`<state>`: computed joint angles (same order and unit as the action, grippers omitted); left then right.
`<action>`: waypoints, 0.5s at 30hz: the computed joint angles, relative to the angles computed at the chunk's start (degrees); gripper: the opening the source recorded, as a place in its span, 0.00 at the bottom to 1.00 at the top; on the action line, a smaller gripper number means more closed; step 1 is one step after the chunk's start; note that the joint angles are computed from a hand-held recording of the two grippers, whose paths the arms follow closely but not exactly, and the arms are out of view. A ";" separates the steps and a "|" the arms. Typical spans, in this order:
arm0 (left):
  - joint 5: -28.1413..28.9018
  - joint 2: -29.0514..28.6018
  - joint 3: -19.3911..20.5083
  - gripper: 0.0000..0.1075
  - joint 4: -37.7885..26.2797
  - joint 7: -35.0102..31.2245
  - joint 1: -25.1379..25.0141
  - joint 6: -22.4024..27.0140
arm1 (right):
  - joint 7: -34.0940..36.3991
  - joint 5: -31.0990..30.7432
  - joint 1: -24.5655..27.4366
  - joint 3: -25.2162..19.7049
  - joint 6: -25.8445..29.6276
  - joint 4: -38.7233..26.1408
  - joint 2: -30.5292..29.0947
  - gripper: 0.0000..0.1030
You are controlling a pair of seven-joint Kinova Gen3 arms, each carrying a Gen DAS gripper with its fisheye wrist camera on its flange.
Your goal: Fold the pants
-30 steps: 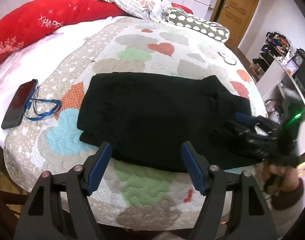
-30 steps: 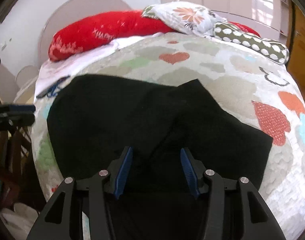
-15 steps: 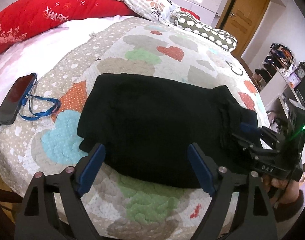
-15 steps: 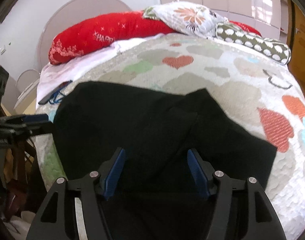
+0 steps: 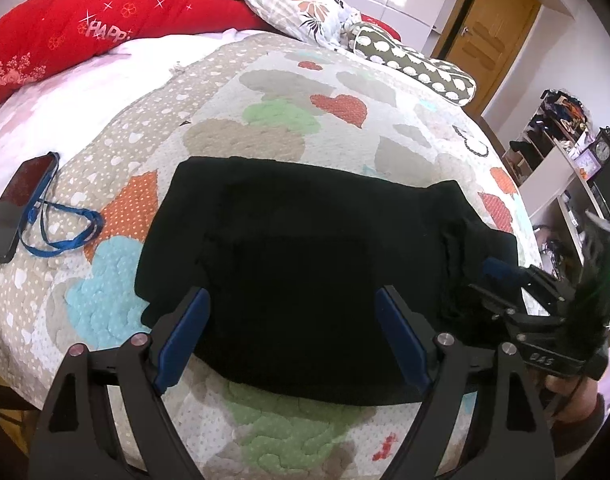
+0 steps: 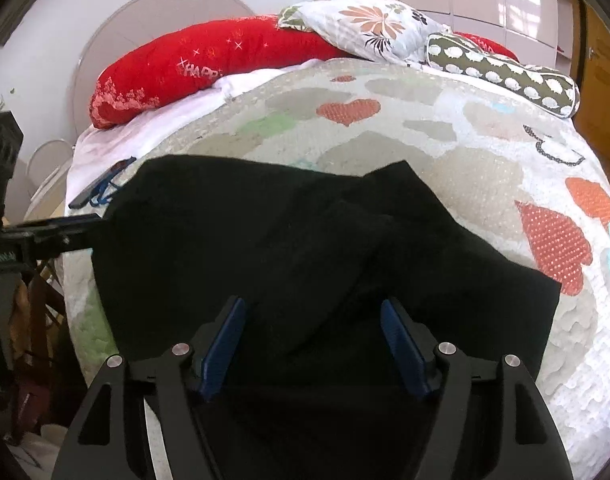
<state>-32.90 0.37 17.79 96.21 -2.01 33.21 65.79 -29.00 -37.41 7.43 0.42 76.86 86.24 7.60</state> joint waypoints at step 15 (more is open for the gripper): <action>1.14 -4.69 0.61 0.79 5.06 4.70 -1.53 -3.41 | -0.05 -2.71 0.40 -0.39 3.30 -3.30 1.06 0.74</action>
